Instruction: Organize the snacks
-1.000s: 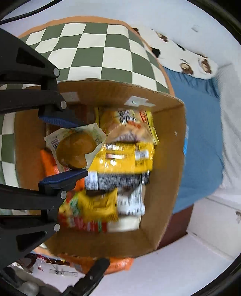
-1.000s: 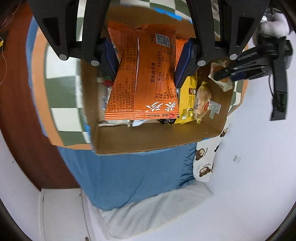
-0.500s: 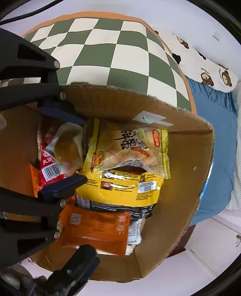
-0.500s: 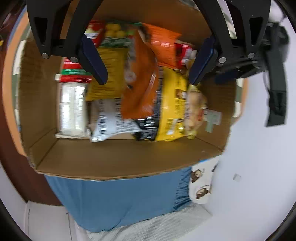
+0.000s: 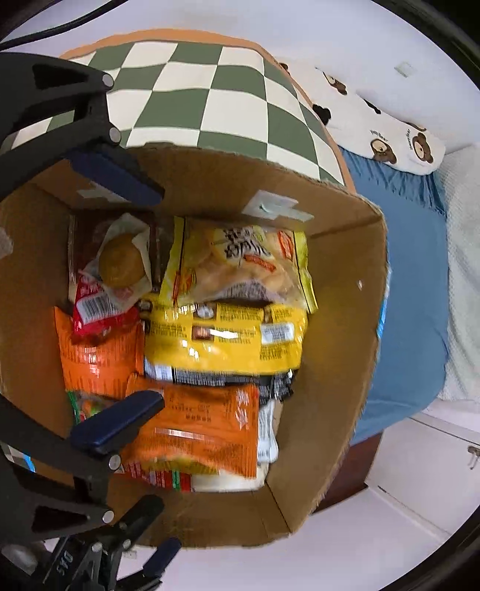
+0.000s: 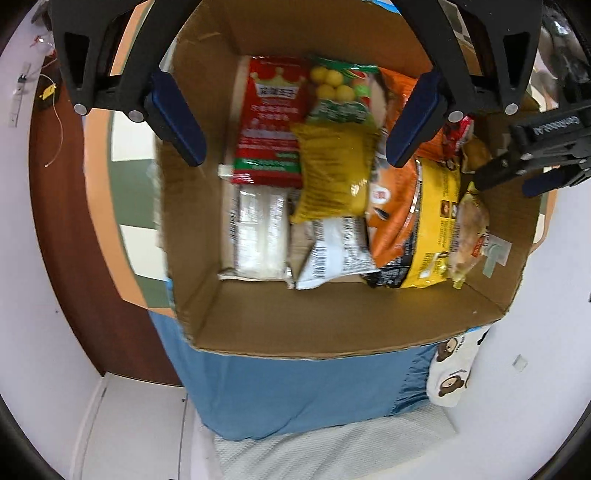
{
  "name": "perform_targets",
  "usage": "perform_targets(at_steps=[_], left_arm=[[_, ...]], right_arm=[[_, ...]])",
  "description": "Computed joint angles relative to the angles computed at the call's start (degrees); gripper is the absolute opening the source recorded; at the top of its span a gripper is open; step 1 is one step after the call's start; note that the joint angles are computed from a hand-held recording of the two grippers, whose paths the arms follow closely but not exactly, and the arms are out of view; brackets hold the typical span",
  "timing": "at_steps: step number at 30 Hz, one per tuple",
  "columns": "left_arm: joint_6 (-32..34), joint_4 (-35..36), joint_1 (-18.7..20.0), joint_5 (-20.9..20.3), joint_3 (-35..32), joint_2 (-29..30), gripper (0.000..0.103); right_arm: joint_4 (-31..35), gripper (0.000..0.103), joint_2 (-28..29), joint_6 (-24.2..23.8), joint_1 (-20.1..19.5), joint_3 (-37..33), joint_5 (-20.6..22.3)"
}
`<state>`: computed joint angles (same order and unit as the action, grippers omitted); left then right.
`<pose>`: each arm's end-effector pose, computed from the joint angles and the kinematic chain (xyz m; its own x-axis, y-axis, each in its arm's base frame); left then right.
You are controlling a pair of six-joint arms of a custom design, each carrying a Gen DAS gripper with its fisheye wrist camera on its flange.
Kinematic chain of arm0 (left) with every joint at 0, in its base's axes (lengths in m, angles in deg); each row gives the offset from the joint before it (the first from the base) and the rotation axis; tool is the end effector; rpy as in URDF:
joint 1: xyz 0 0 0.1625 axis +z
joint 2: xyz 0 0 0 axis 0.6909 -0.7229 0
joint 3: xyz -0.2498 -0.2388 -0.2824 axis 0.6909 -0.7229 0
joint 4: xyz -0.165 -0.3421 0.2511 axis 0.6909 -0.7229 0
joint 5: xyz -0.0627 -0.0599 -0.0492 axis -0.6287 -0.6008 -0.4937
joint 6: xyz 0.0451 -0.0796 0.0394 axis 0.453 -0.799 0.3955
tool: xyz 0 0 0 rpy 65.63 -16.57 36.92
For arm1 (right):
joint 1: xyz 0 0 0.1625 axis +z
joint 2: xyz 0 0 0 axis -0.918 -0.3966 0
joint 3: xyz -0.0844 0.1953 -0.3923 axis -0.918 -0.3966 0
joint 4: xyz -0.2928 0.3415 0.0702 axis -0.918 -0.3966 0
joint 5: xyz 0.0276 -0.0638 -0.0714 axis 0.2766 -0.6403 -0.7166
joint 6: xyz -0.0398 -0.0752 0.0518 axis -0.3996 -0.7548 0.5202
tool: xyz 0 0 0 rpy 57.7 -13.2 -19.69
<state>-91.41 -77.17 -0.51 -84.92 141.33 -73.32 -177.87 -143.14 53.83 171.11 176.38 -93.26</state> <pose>-0.4555 -0.6832 0.0629 -0.6139 0.5412 -0.5746 0.5361 0.8202 0.1997 0.1967 -0.5401 0.3842 -0.6598 0.5496 0.5125 0.1806 0.7780 -0.6018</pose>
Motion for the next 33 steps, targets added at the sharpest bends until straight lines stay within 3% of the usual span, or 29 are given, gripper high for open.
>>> perform_targets(at_steps=[12, 21, 28, 33], left_arm=[[0.91, -4.57, -2.23, -0.31, 4.61, -3.52, 0.102], [2.84, -10.94, -5.81, 0.36, 13.29, -11.33, 0.102], [2.41, -13.71, -9.26, 0.71, 21.16, -19.47, 0.102], [2.29, -15.00, -11.66, 0.76, 25.57, -25.08, 0.102]], right_arm=[[4.69, 0.100, -2.83, 5.89, 3.09, 1.61, -5.03], [10.05, 0.100, -5.00, 12.94, 10.91, 2.59, -10.05], [23.00, 0.102, -6.65, 26.72, 19.54, 2.42, -14.41], [33.52, 0.102, -6.51, 36.85, 25.23, 0.66, -14.93]])
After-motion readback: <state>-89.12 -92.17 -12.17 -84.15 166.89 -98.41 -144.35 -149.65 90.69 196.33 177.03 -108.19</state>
